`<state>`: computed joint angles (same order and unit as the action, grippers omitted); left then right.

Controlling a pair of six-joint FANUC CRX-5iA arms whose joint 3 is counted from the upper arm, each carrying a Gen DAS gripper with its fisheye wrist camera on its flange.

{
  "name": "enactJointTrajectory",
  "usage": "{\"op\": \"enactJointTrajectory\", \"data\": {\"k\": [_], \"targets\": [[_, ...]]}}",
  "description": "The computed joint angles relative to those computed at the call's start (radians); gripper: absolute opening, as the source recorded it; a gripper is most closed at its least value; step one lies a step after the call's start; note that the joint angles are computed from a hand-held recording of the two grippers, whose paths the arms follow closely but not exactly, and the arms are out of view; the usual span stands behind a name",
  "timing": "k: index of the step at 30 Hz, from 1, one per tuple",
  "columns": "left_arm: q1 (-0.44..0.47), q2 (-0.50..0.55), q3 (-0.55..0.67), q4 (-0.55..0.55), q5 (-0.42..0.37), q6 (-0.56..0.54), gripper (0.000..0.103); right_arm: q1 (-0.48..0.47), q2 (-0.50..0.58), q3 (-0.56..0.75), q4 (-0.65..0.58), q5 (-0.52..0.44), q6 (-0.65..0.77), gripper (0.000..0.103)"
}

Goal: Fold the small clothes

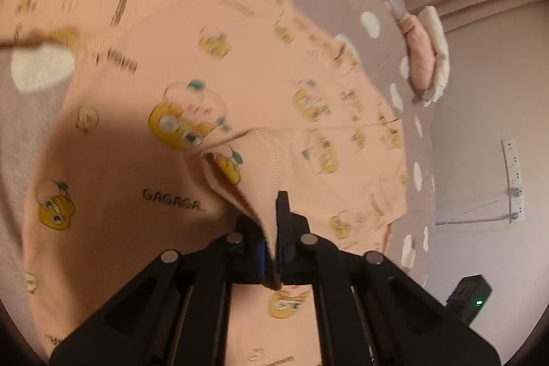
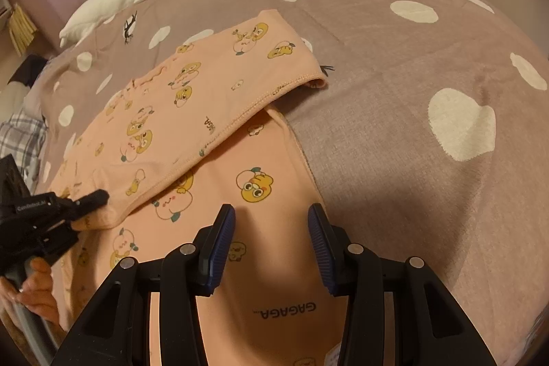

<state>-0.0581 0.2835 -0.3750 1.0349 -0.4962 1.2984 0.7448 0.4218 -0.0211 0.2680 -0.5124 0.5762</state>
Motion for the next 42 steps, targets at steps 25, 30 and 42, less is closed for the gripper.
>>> {"op": "enactJointTrajectory", "data": {"k": [25, 30, 42], "targets": [[0.135, -0.107, 0.17, -0.431, -0.058, 0.198, 0.003, -0.07, 0.103, 0.26, -0.209, -0.088, 0.25, 0.034], [0.144, -0.094, 0.211, -0.546, -0.096, 0.264, 0.003, -0.078, 0.206, 0.425, -0.254, -0.198, 0.296, 0.034], [0.158, -0.052, 0.278, -0.793, -0.18, 0.37, 0.003, -0.059, 0.259, 0.484, -0.185, -0.274, 0.287, 0.034]]}}
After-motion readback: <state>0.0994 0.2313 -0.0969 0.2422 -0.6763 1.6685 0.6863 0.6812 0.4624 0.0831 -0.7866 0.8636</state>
